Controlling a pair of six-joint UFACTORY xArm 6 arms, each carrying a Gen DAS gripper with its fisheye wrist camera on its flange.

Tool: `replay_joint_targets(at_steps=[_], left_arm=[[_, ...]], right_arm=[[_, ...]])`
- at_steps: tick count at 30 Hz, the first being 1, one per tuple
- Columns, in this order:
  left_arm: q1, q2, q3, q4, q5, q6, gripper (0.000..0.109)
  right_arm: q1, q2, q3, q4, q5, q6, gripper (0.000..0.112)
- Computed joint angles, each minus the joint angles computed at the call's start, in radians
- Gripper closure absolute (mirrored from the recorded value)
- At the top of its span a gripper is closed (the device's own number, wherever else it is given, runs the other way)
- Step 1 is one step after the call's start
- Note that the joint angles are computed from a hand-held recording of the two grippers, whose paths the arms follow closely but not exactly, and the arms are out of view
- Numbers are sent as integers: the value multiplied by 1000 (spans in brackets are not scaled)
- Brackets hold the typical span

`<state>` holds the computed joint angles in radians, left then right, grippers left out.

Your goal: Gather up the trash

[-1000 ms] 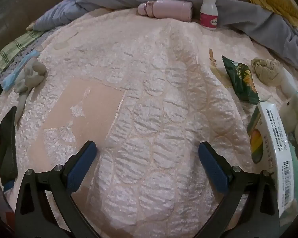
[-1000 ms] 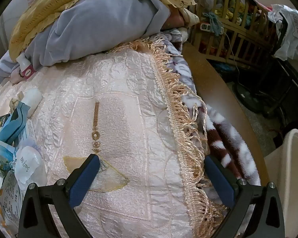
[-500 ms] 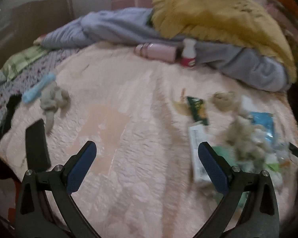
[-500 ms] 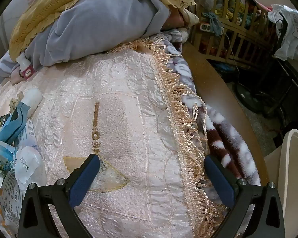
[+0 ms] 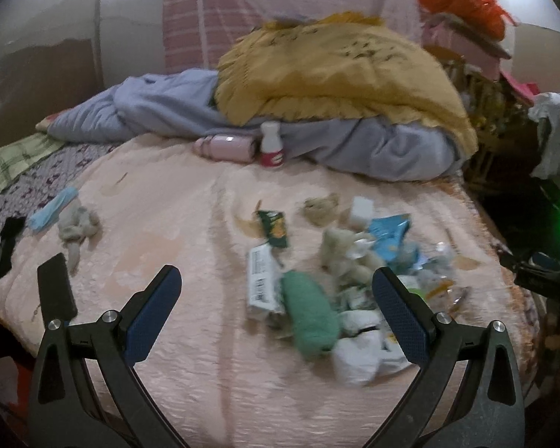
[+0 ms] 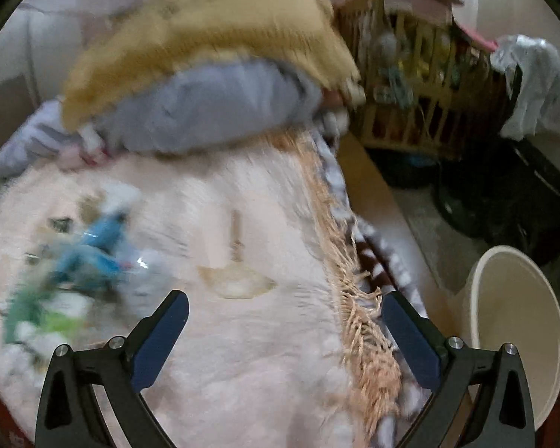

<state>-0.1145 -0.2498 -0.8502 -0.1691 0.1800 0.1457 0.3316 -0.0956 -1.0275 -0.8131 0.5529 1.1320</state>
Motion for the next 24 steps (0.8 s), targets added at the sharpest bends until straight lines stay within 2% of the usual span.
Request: replay_joint_targets(at_steps=[3, 10, 15, 24], left_arm=[[-17, -29, 15, 4, -19, -8, 7], [-42, -86, 52, 27, -50, -49, 7], [-43, -111, 73, 69, -75, -96, 7], [-46, -120, 79, 4, -90, -50, 7]], right_arm=[[70, -77, 12, -121, 28, 97, 9], [169, -127, -16, -195, 32, 162, 9], [217, -141, -24, -270, 48, 213, 9], [264, -155, -34, -317, 76, 224, 9]])
